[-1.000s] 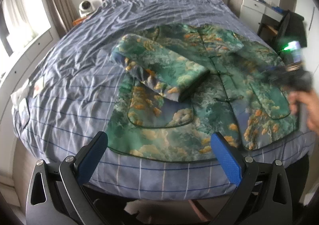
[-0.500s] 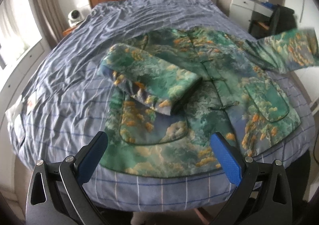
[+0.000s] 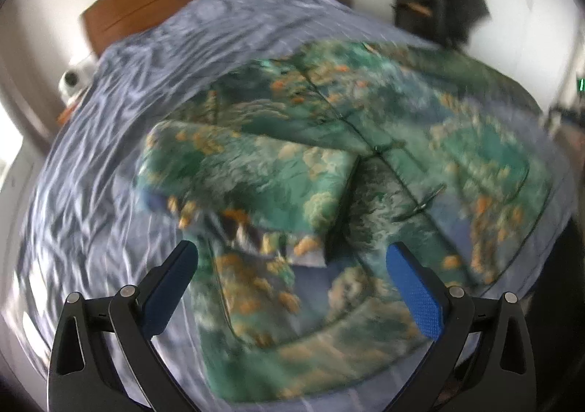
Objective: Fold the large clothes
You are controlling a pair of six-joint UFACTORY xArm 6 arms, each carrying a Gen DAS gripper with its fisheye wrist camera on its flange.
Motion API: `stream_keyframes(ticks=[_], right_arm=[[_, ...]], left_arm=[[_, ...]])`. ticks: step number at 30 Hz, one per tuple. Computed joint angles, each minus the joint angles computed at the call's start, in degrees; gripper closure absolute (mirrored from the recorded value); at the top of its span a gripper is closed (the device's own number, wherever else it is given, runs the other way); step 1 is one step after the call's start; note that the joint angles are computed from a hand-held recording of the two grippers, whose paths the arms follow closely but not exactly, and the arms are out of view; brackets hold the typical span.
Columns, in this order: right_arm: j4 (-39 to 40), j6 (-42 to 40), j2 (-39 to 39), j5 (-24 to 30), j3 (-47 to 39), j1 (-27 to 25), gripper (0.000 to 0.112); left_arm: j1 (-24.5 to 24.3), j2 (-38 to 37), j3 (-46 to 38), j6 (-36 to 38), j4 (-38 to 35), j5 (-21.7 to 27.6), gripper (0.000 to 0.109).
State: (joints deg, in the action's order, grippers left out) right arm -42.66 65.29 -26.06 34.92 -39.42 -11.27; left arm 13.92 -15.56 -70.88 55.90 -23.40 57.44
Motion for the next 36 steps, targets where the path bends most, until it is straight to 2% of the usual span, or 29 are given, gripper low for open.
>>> stream_keyframes(ticks=[2, 4, 6, 8, 9, 10, 11, 12, 13, 16, 19, 22, 25, 26, 29, 31, 32, 34, 36], right_arm=[[-1.5, -0.2, -4.0, 2.0, 2.4, 2.8, 0.057], [-2.4, -0.6, -7.6, 4.0, 4.2, 6.6, 0.057], [-2.4, -0.9, -10.5, 6.0, 5.3, 11.5, 0.057], [-2.6, -0.1, -12.9, 7.8, 6.0, 16.9, 0.057], [-3.3, 0.8, -13.8, 8.7, 6.1, 20.0, 0.057], [-3.5, 1.3, -13.2, 9.6, 5.0, 22.0, 0.057], [-4.5, 2.5, -13.6, 10.4, 4.9, 25.6, 0.057], [-5.5, 3.8, -13.1, 10.7, 4.3, 28.1, 0.057], [-6.1, 4.7, -12.4, 11.1, 3.6, 29.8, 0.057], [-8.8, 8.0, -10.4, 10.7, 1.8, 35.4, 0.057], [-11.0, 9.7, -8.2, 10.2, -0.4, 38.8, 0.057], [-11.9, 10.3, -6.6, 8.9, -2.1, 40.4, 0.057], [-13.2, 11.6, -5.3, 9.2, -3.6, 42.6, 0.057], [-13.5, 11.9, -4.9, 9.1, -3.9, 43.1, 0.057], [-13.8, 12.0, -3.8, 8.7, -4.6, 44.0, 0.057], [-13.7, 11.9, -3.3, 8.3, -4.8, 44.2, 0.057], [-13.5, 11.9, -3.1, 8.0, -4.9, 44.4, 0.057], [-13.4, 11.9, -3.0, 7.9, -5.1, 44.6, 0.057], [-13.1, 11.7, -3.1, 8.3, -5.1, 44.9, 0.057]], left_arm=[[-2.8, 1.7, 0.8, 4.9, 2.0, -2.1, 0.006], [-5.9, 3.0, 3.5, 8.7, 5.8, -6.9, 0.006], [-8.3, 4.6, 6.0, 9.2, 10.5, -12.2, 0.006], [-9.0, 7.0, 6.1, 8.6, 12.8, -14.0, 0.008], [-8.8, 8.3, 4.9, 8.7, 12.1, -12.8, 0.016], [-8.3, 9.8, 2.6, 8.6, 10.8, -9.8, 0.037], [-7.2, 12.0, -1.1, 8.2, 8.0, -4.4, 0.049], [-6.3, 13.4, -3.6, 7.4, 6.4, -1.4, 0.088], [-5.4, 14.2, -5.5, 6.2, 5.1, 0.7, 0.098], [-2.1, 13.5, -8.1, 5.8, -0.4, 2.7, 0.099], [4.0, 13.8, -13.5, 4.3, -7.5, 5.5, 0.099], [11.0, 17.8, -23.2, -0.6, -12.8, 8.1, 0.099], [16.9, 22.3, -31.1, -5.6, -14.4, 7.0, 0.098], [19.1, 24.6, -34.4, -8.0, -13.6, 6.1, 0.098], [21.2, 31.2, -42.4, -15.9, -9.3, 3.6, 0.098], [22.8, 34.3, -44.7, -20.0, -5.5, 1.4, 0.096], [23.3, 36.7, -47.7, -22.2, -3.6, 1.7, 0.095], [23.9, 39.5, -49.4, -26.5, 0.5, 0.5, 0.084], [24.5, 40.6, -48.3, -30.8, 5.8, -2.6, 0.078]])
